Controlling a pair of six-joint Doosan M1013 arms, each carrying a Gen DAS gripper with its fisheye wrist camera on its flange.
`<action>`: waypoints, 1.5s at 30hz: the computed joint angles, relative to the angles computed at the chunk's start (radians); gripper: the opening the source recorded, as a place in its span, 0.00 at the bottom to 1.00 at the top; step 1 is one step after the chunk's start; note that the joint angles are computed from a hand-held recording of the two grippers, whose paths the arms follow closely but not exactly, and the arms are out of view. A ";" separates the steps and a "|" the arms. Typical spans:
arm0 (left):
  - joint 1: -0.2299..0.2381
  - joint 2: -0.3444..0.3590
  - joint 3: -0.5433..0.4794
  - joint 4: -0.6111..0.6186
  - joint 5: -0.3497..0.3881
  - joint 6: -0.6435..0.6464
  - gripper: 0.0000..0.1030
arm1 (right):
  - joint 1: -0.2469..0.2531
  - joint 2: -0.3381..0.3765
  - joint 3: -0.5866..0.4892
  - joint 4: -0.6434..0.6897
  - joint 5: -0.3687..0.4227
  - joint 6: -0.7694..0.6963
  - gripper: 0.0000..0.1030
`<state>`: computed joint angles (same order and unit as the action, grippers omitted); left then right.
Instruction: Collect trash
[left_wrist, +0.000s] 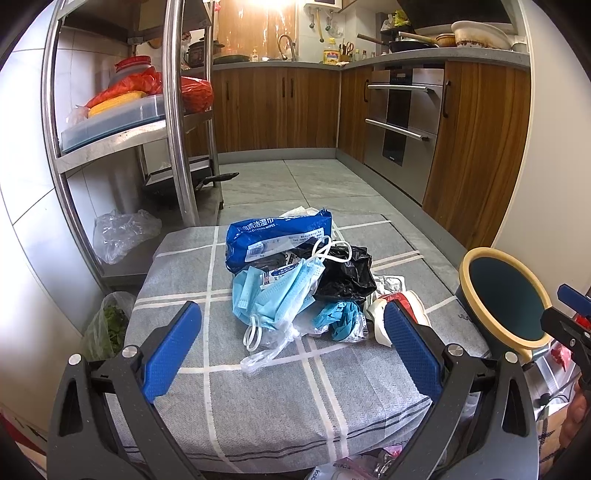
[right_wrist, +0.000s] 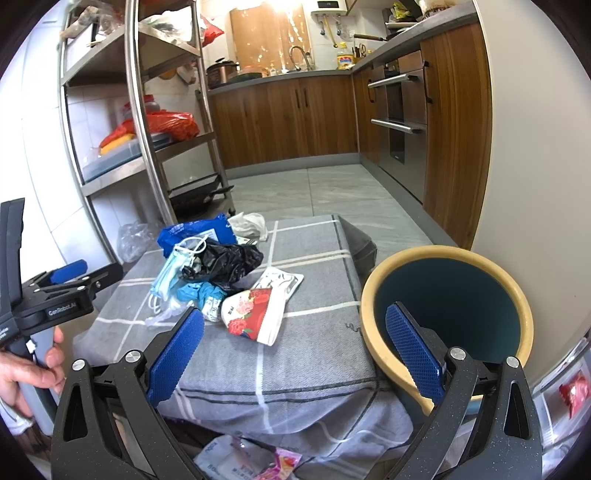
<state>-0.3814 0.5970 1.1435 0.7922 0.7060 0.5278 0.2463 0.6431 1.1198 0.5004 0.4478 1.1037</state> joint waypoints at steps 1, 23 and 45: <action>0.000 0.000 0.000 0.000 0.002 0.000 0.94 | 0.000 0.000 0.000 0.000 0.000 0.000 0.95; 0.003 0.001 -0.004 -0.004 0.008 0.002 0.94 | -0.001 -0.001 0.000 -0.004 -0.002 0.007 0.95; 0.009 0.005 -0.008 -0.020 0.012 0.002 0.94 | 0.001 0.001 -0.007 -0.037 0.004 0.040 0.95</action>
